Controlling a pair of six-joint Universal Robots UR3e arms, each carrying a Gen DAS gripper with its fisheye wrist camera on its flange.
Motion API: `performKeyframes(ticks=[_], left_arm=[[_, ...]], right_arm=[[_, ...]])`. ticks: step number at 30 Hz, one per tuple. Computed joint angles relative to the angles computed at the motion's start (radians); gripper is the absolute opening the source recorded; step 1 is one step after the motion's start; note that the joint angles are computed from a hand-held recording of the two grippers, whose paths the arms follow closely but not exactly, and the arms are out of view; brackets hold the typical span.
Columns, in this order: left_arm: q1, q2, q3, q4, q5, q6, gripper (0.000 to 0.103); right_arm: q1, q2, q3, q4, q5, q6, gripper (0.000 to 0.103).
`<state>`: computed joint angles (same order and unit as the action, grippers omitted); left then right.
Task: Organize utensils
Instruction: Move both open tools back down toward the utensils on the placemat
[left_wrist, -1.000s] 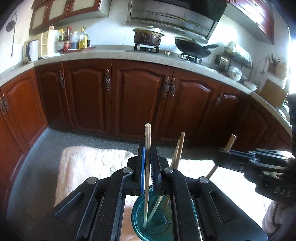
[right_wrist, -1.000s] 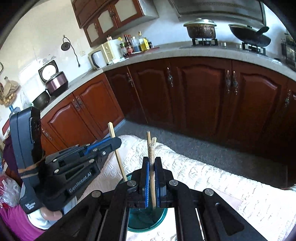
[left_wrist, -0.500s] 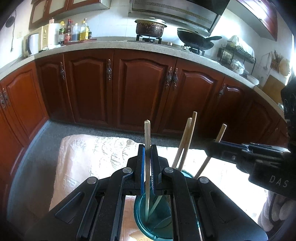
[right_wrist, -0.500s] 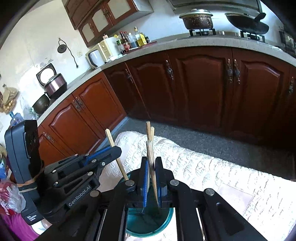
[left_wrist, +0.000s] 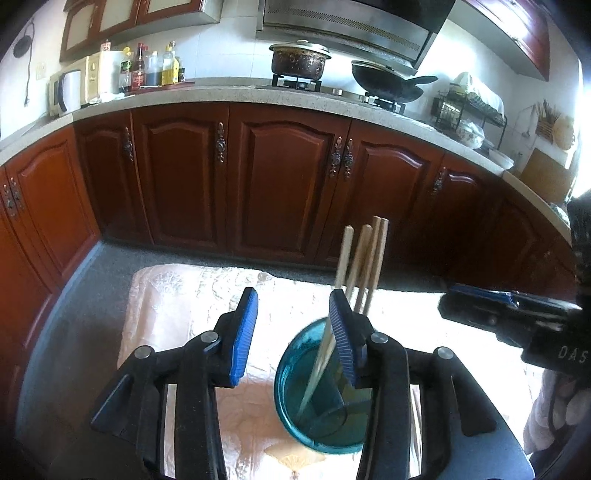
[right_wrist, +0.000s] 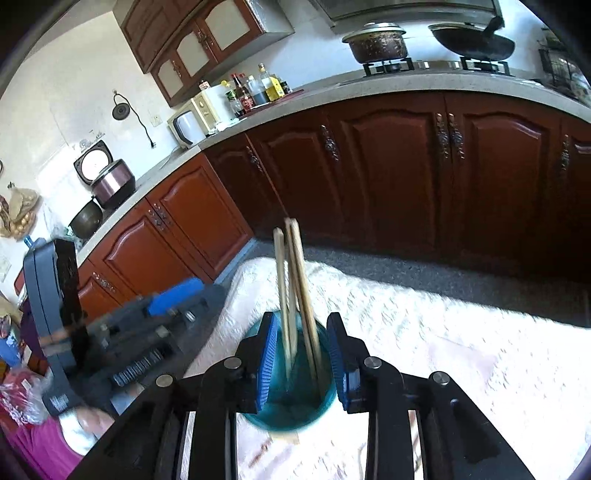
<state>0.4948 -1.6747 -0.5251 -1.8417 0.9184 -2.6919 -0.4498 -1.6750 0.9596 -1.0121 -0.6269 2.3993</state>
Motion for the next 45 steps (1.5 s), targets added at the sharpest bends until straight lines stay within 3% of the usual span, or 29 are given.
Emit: performKeyframes(ticks=[3, 6, 10, 14, 20, 23, 27, 29, 31, 35, 36, 39, 41, 43, 45], left_arm=[[0.072, 0.086, -0.054, -0.059, -0.063, 0.08, 0.041], [0.165, 0.186, -0.114, -0.17, -0.139, 0.201, 0.042], [0.291, 0.317, -0.182, -0.4, -0.201, 0.432, 0.042], [0.328, 0.399, -0.254, -0.55, -0.167, 0.569, 0.042], [0.316, 0.492, -0.402, -0.579, -0.081, 0.617, 0.042], [0.35, 0.52, -0.435, -0.61, -0.063, 0.655, 0.042], [0.347, 0.548, -0.51, -0.57, -0.025, 0.648, 0.042], [0.323, 0.557, -0.547, -0.535, 0.0, 0.62, 0.042], [0.335, 0.576, -0.569, -0.554, 0.007, 0.64, 0.042], [0.364, 0.599, -0.576, -0.602, 0.009, 0.688, 0.042], [0.365, 0.606, -0.583, -0.604, 0.01, 0.692, 0.042], [0.319, 0.618, -0.628, -0.554, 0.027, 0.642, 0.042], [0.266, 0.626, -0.668, -0.503, 0.047, 0.585, 0.042], [0.215, 0.624, -0.692, -0.461, 0.059, 0.537, 0.042], [0.185, 0.631, -0.705, -0.444, 0.066, 0.517, 0.042]], right_arm=[[-0.123, -0.119, 0.113, 0.16, -0.042, -0.182, 0.026], [-0.225, -0.236, 0.295, 0.225, -0.148, -0.314, 0.026], [-0.294, -0.385, 0.604, 0.128, -0.285, -0.343, 0.024], [-0.287, -0.425, 0.76, 0.041, -0.305, -0.306, 0.021], [-0.189, -0.415, 0.868, -0.179, -0.326, -0.152, 0.02], [-0.187, -0.432, 0.88, -0.172, -0.316, -0.146, 0.02], [-0.2, -0.452, 0.856, -0.039, -0.286, -0.207, 0.015], [-0.194, -0.5, 0.886, -0.083, -0.302, -0.185, 0.014], [-0.21, -0.526, 0.907, -0.115, -0.329, -0.167, 0.007], [-0.287, -0.582, 0.92, -0.173, -0.418, -0.179, 0.006], [-0.333, -0.587, 0.91, -0.144, -0.416, -0.203, 0.006], [-0.477, -0.555, 0.805, 0.128, -0.333, -0.385, 0.007], [-0.483, -0.544, 0.762, 0.209, -0.307, -0.45, 0.008], [-0.388, -0.529, 0.769, 0.171, -0.278, -0.389, 0.008], [-0.259, -0.532, 0.838, 0.006, -0.288, -0.233, 0.008]])
